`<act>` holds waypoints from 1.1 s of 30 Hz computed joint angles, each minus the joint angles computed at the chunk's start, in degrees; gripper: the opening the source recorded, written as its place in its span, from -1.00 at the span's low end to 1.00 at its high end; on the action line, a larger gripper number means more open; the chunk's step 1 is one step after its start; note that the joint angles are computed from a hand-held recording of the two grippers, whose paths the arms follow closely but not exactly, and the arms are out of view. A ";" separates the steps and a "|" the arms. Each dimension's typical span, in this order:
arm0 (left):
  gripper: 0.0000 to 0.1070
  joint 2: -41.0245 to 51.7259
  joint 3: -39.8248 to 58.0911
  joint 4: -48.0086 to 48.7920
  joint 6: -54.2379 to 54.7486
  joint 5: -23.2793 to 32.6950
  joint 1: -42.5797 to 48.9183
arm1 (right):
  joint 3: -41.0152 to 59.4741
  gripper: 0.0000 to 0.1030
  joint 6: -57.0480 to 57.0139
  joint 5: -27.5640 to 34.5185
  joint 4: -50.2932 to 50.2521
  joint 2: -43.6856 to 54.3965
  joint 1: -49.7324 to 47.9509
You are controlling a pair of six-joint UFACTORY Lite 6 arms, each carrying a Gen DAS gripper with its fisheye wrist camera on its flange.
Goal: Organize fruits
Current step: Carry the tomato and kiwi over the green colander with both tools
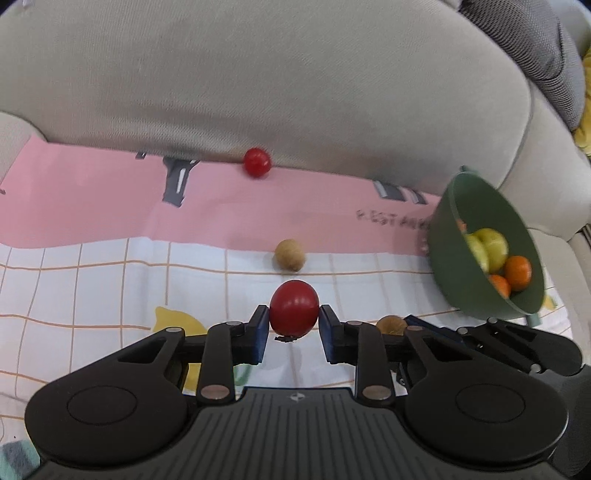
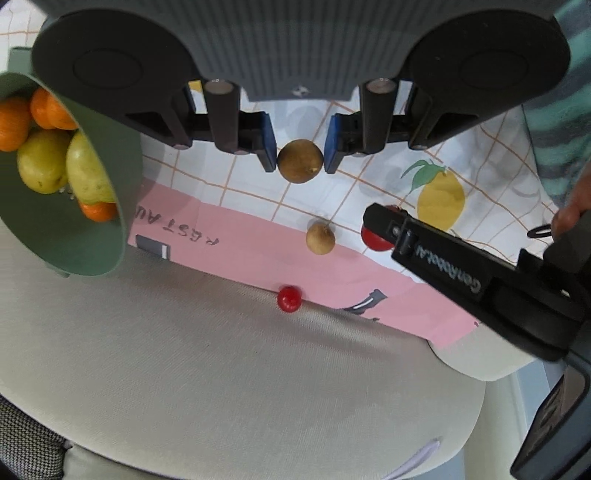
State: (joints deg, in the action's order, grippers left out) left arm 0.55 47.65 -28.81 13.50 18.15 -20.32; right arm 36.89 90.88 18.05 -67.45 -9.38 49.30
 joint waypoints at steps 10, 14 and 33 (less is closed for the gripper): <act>-0.40 -8.17 0.61 14.20 -17.52 3.02 -9.72 | -4.92 -0.53 -4.92 7.78 6.54 -14.57 4.15; -0.40 -9.27 2.43 22.32 -26.72 4.25 -15.01 | -7.36 -0.53 -6.01 11.50 8.31 -21.29 5.61; -0.40 7.73 25.16 37.84 -40.71 9.08 -32.52 | -17.68 -0.53 -30.86 22.79 26.44 -53.41 -9.27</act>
